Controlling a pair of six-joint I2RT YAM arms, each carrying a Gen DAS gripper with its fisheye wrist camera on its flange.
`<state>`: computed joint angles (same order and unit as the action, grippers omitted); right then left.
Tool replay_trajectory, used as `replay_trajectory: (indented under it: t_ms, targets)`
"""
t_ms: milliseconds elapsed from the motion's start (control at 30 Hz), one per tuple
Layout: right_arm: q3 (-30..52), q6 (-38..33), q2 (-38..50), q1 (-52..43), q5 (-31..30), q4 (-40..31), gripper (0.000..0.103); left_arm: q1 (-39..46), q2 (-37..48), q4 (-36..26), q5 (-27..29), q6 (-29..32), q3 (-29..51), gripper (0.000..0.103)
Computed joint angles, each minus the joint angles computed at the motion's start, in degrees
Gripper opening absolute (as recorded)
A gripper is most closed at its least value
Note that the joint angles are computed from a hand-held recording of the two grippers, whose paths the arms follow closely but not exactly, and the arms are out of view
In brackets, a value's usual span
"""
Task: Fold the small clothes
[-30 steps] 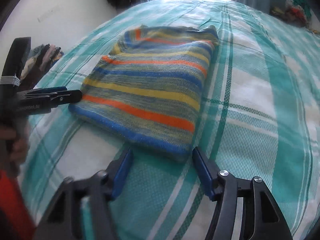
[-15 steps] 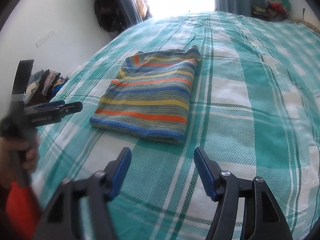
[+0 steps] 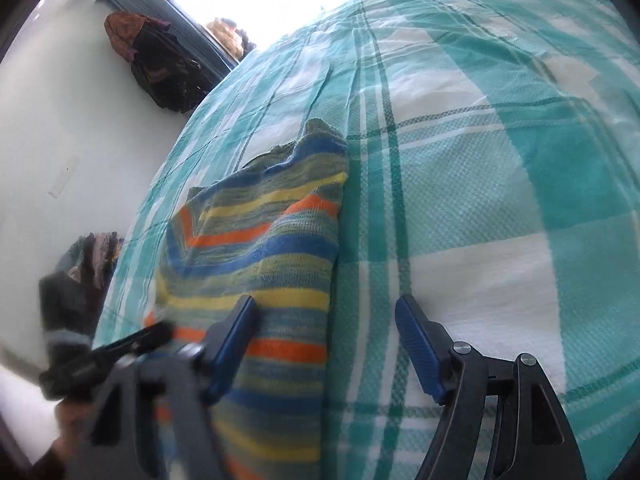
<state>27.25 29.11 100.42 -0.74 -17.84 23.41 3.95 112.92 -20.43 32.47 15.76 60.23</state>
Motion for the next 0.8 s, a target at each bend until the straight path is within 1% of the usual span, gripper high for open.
replay_trajectory:
  t_ms: [33, 67, 100, 133, 200, 300, 367, 400, 433, 467, 500, 533, 567, 600, 633, 667, 700, 733, 767, 800]
  targets:
    - [1.6, 0.5, 2.7, 1.3, -1.3, 1.9, 0.045, -0.5, 1.7, -4.6, 1.3, 0.1, 3.3, 0.019]
    - [4.4, -0.1, 4.1, 3.5, -0.7, -0.8, 0.025, -1.0, 1.3, -5.8, 0.5, -1.4, 4.3, 0.018]
    - [6.7, -0.8, 2.8, 6.7, 4.8, -5.6, 0.023, -1.0, 0.1, -6.9, 0.7, -1.3, 4.8, 0.017]
    - [8.0, -1.6, 0.7, 9.1, 8.5, -8.9, 0.023, -0.6, -1.9, -8.0, 1.6, -0.1, 4.8, 0.017]
    - [7.0, -1.0, -6.2, 11.1, 10.3, -10.7, 0.021, 0.8, -6.8, -11.1, 4.1, 2.6, 5.0, 0.017]
    - [7.3, -1.0, -17.8, 14.0, 12.7, -16.2, 0.021, 3.0, -13.3, -17.3, 7.2, 6.1, 7.1, 0.017]
    - [8.8, -0.7, -22.6, 15.5, 14.0, -19.6, 0.021, 3.8, -15.7, -19.4, 7.8, 7.0, 8.5, 0.018]
    - [9.9, -0.5, -23.2, 15.9, 14.5, -20.8, 0.021, 4.2, -15.3, -19.3, 7.0, 7.4, 9.1, 0.024]
    - [10.7, -0.2, -23.1, 15.8, 14.5, -21.5, 0.022, 3.7, -14.6, -18.4, 4.3, 7.1, 9.0, 0.029]
    - [11.3, 0.4, -21.8, 15.6, 15.0, -22.0, 0.024, 2.9, -13.7, -16.7, 0.4, 6.4, 8.1, 0.045]
    - [11.9, 0.7, -19.6, 15.3, 15.9, -22.8, 0.036, 2.6, -13.0, -13.9, -4.5, 6.1, 6.1, 0.05]
    - [12.4, 0.5, -17.2, 15.2, 17.5, -25.2, 0.046, 3.2, -13.1, -10.7, -9.2, 7.0, 2.9, 0.049]
    - [13.5, 0.9, -14.6, 15.7, 20.9, -29.7, 0.063, 4.8, -15.0, -7.8, -12.0, 9.2, -1.4, 0.049]
    - [12.4, 1.9, -14.5, 16.7, 24.5, -33.4, 0.064, 6.9, -18.3, -4.8, -12.4, 12.3, -6.5, 0.052]
    - [9.4, 2.9, -16.8, 18.3, 27.0, -34.4, 0.064, 9.4, -22.8, -2.4, -11.7, 15.6, -11.9, 0.056]
    - [5.2, 3.8, -20.9, 20.6, 29.0, -34.2, 0.067, 12.1, -28.3, -0.4, -11.1, 18.6, -17.5, 0.071]
    - [1.4, 5.5, -25.9, 23.8, 31.9, -35.4, 0.074, 15.5, -34.0, 0.9, -9.9, 21.7, -22.4, 0.088]
    - [-1.4, 8.9, -30.9, 28.5, 35.6, -38.6, 0.079, 19.1, -40.1, 1.3, -8.2, 24.2, -26.9, 0.095]
    - [-3.3, 13.5, -35.3, 34.1, 39.0, -42.7, 0.086, 23.3, -46.1, 0.1, -5.3, 26.7, -30.3, 0.1]
    - [-4.7, 19.1, -39.6, 40.2, 41.9, -47.3, 0.089, 27.8, -50.9, -2.9, -2.0, 29.5, -32.4, 0.101]
